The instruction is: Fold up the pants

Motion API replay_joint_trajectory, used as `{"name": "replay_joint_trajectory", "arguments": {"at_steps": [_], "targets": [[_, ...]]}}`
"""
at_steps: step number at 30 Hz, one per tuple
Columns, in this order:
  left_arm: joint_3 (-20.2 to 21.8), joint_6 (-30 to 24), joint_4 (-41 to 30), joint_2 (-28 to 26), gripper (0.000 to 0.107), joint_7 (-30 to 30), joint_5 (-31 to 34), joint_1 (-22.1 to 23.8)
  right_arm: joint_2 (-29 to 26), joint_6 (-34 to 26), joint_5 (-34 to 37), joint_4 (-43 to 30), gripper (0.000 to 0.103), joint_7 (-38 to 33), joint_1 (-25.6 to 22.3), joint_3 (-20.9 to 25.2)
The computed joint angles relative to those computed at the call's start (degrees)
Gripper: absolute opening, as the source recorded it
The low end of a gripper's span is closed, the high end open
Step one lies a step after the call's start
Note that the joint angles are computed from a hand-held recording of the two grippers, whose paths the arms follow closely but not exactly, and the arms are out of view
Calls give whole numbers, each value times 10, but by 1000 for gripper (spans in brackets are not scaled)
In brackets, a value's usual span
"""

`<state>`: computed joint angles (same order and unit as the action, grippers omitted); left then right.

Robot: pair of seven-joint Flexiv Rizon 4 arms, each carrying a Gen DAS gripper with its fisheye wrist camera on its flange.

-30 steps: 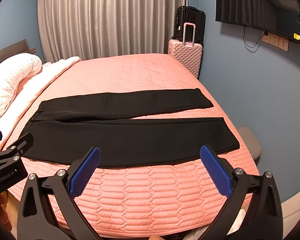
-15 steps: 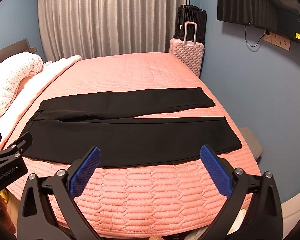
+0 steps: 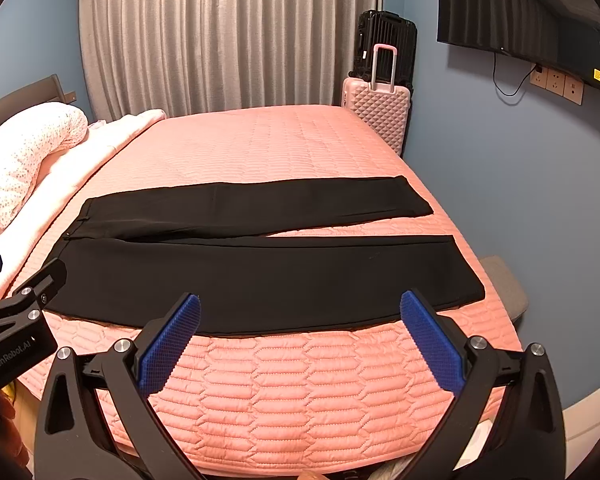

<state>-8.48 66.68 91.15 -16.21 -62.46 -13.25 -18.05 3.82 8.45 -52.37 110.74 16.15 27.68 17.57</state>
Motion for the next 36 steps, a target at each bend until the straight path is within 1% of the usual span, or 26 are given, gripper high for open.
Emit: {"name": "replay_joint_trajectory", "arguments": {"at_steps": [4,7,8,11,12,13,14,15,16,17,18,19,20,22,23,25,26,27,28,29,30,31,32,33,35,36], "targets": [[-5,18,6,-1,97,10,-5,2,1,4,2,1,98,1,-2,-1],[-19,34,17,0,97,30,-33,10,1,7,3,3,98,0,-3,-1],[-26,37,22,0,97,40,-50,14,2,11,4,5,98,0,-4,-2],[-21,26,15,-3,97,33,-57,11,11,44,2,21,98,-3,-12,-7],[-13,11,5,-7,98,21,-46,6,19,75,2,35,98,-9,-20,-11],[-5,-8,-8,-12,98,9,-32,2,31,118,5,54,98,-16,-31,-18],[5,-32,-27,-20,98,-7,-11,-4,52,186,10,84,98,-26,-48,-31],[14,-43,-43,-29,98,-26,9,-10,73,252,10,115,98,-33,-70,-44],[17,-44,-49,-34,98,-36,18,-12,85,287,6,134,98,-39,-87,-50],[20,-46,-62,-44,98,-46,27,-13,104,335,2,162,98,-58,-111,-66],[23,-54,-75,-54,98,-55,39,-15,115,367,3,181,98,-82,-130,-80],[31,-71,-101,-71,98,-69,58,-22,129,402,3,206,98,-120,-157,-104],[35,-77,-114,-82,98,-78,71,-26,133,426,3,219,98,-151,-179,-123],[43,-89,-146,-107,98,-98,96,-36,129,497,17,241,98,-214,-221,-172],[50,-95,-167,-125,98,-113,111,-45,118,525,36,244,98,-244,-237,-195],[58,-110,-207,-154,98,-134,132,-58,82,601,104,243,98,-321,-260,-254],[65,-120,-231,-173,98,-147,144,-67,51,650,165,234,98,-379,-263,-295],[67,-130,-251,-187,98,-155,151,-72,24,671,217,219,98,-424,-262,-321],[68,-140,-271,-201,98,-159,156,-77,3,675,258,202,98,-462,-267,-329],[69,-155,-299,-221,98,-162,162,-83,-30,671,337,170,98,-538,-256,-354],[69,-165,-318,-234,98,-163,165,-87,-59,661,381,139,98,-588,-261,-361],[71,-176,-340,-249,98,-163,170,-93,-86,656,402,113,98,-621,-272,-362],[75,-187,-364,-266,98,-165,177,-100,-125,646,449,69,98,-692,-297,-348],[79,-195,-384,-281,98,-167,183,-105,-150,632,495,35,98,-751,-316,-333],[89,-221,-431,-311,98,-173,193,-116,-196,599,546,-28,98,-824,-363,-297],[90,-232,-450,-324,98,-175,194,-118,-218,587,546,-52,98,-840,-380,-290]]}}
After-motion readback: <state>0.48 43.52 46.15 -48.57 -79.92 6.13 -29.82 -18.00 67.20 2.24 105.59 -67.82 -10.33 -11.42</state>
